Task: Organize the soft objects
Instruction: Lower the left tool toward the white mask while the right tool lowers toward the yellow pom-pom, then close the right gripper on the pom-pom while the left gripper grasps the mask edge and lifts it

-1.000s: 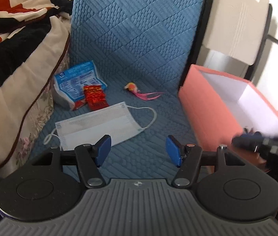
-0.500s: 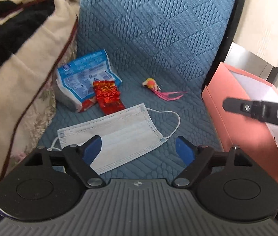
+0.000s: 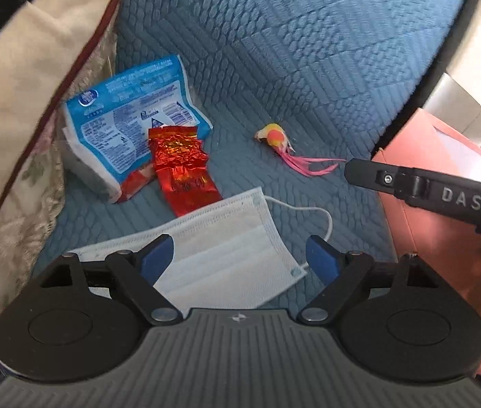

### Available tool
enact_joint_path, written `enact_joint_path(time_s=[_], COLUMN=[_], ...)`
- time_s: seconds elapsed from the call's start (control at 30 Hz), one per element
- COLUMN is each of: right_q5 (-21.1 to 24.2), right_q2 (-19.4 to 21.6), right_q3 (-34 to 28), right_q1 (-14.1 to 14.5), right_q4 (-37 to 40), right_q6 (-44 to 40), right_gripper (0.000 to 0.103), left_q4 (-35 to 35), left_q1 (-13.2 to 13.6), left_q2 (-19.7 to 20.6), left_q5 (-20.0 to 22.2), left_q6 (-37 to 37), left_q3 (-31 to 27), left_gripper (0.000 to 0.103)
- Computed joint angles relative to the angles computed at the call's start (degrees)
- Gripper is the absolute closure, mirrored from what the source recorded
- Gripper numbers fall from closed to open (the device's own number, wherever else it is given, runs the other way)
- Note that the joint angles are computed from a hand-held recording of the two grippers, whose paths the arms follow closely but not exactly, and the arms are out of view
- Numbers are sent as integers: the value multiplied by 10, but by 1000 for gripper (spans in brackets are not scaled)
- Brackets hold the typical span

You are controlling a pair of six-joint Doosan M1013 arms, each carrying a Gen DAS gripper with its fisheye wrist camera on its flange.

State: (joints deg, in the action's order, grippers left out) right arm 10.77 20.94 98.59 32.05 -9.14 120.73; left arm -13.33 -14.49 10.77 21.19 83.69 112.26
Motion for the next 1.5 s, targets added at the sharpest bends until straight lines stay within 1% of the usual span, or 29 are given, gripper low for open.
enact_joint_path(time_s=[0.07,0.13,0.17,0.2,0.23,0.37,0.43,0.5,0.6,0.67,0.73,0.8,0.83,0.9,1.0,1.07,1.13,1.2,1.23,1.3,1.43,1.5], right_q5=[6,17,22,27,30,36,51,58,66,77,93,132,141,142,147,153,162,158,159,157,151,148], right_q2=[8,17,20,24,27,41,50,57,67,75,85,96,100,105,112,116,121,123,123,124,117,105], right_q3=[-9,-19,-23,-28,-31,-47,-59,-67,-82,-93,-109,-132,-140,-145,-150,-151,-154,-152,-153,-153,-145,-136], right_q1=[-5,-8,-10,-13,-15,-20,-23,-26,-27,-26,-23,-14,-10,-11,-14,-12,-10,-7,-6,-6,-8,-10], right_q4=[55,72,101,147,168,196,191,220,241,225,182,78,43,46,58,38,27,-3,-12,-3,-7,-13], right_q6=[-54,-68,-94,-140,-163,-197,-184,-212,-248,-245,-222,-141,-118,-130,-144,-130,-125,-113,-107,-114,-110,-97], right_gripper=[66,64,63,63,62,61,61,61,61,61,61,61,61,61,61,62,63,67,74,80,82,84], left_q4=[-22,-58,-61,-52,-47,-59,-96,-151,-167,-182,-170,-168,-173,-178,-183,-193,-184,-169,-163,-155,-152,-149], left_q1=[8,18,20,21,22,30,38,51,60,63,62,61,62,64,68,71,69,67,65,63,62,62], left_q2=[12,22,26,30,33,46,52,59,64,67,70,73,74,77,75,75,72,70,69,67,61,57], left_q5=[17,33,39,47,53,74,85,100,108,112,113,111,111,114,105,103,99,99,98,96,94,95], left_q6=[13,44,48,45,47,76,93,104,98,105,95,91,93,85,68,70,63,60,59,57,56,54], left_q3=[-12,-24,-29,-35,-41,-60,-66,-69,-72,-74,-77,-77,-77,-78,-74,-73,-70,-69,-68,-66,-58,-54], left_gripper=[15,15,15,15,15,15,15,15,15,15,15,15,15,15,15,15,15,15,15,15,15,15])
